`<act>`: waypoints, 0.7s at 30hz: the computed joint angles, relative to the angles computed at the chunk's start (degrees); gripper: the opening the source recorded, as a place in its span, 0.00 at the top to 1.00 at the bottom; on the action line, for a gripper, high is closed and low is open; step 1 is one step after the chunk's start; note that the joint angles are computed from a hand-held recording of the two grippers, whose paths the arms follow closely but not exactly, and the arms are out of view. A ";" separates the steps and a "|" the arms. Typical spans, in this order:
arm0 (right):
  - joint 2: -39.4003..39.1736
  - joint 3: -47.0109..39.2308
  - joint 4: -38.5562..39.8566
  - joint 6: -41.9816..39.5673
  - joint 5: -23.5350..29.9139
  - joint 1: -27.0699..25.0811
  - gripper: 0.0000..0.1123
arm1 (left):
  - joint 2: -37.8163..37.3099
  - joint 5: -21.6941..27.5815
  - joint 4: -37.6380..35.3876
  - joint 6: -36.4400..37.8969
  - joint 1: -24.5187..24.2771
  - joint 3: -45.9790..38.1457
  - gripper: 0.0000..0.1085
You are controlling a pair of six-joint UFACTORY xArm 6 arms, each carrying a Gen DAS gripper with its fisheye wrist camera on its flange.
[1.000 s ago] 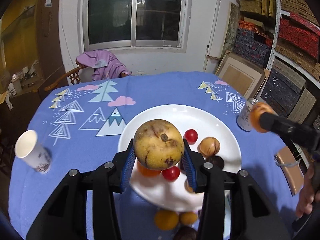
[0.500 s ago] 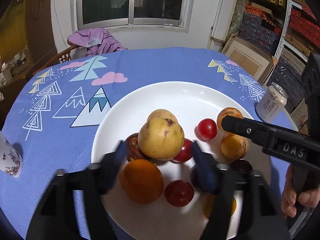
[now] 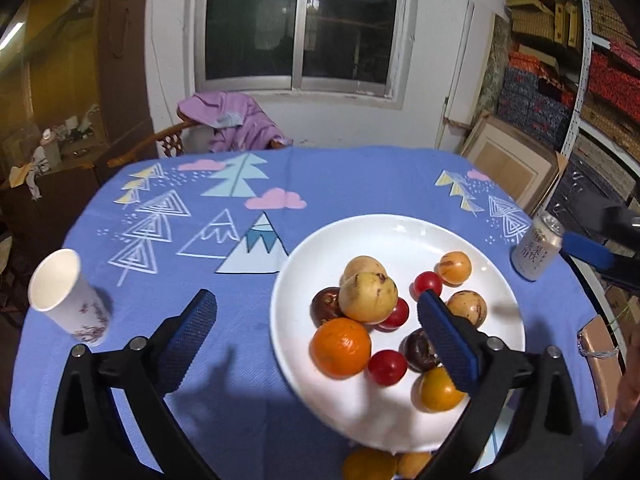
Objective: Organize fruits
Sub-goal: 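Move the left tool to the large orange and close around it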
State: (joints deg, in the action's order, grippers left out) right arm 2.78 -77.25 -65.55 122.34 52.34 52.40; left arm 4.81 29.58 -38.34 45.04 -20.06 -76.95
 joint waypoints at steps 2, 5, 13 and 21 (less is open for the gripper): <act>0.40 -0.87 -1.83 0.80 2.77 2.88 0.19 | -3.12 1.38 -1.89 2.07 1.37 3.19 0.09; 1.19 -0.29 -2.46 2.51 4.77 6.55 0.18 | -9.21 1.51 -5.32 8.00 3.29 11.48 0.09; 1.72 6.70 0.80 14.72 8.93 13.54 0.18 | -29.51 3.38 -12.37 25.22 7.54 34.01 0.09; 0.58 10.01 1.69 20.94 8.96 13.81 0.17 | -35.05 5.22 -8.41 25.31 9.00 40.67 0.09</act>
State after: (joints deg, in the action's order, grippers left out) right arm 3.36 -67.23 -63.87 143.28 61.30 66.21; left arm -30.24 34.80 -46.75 70.36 -11.06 -36.28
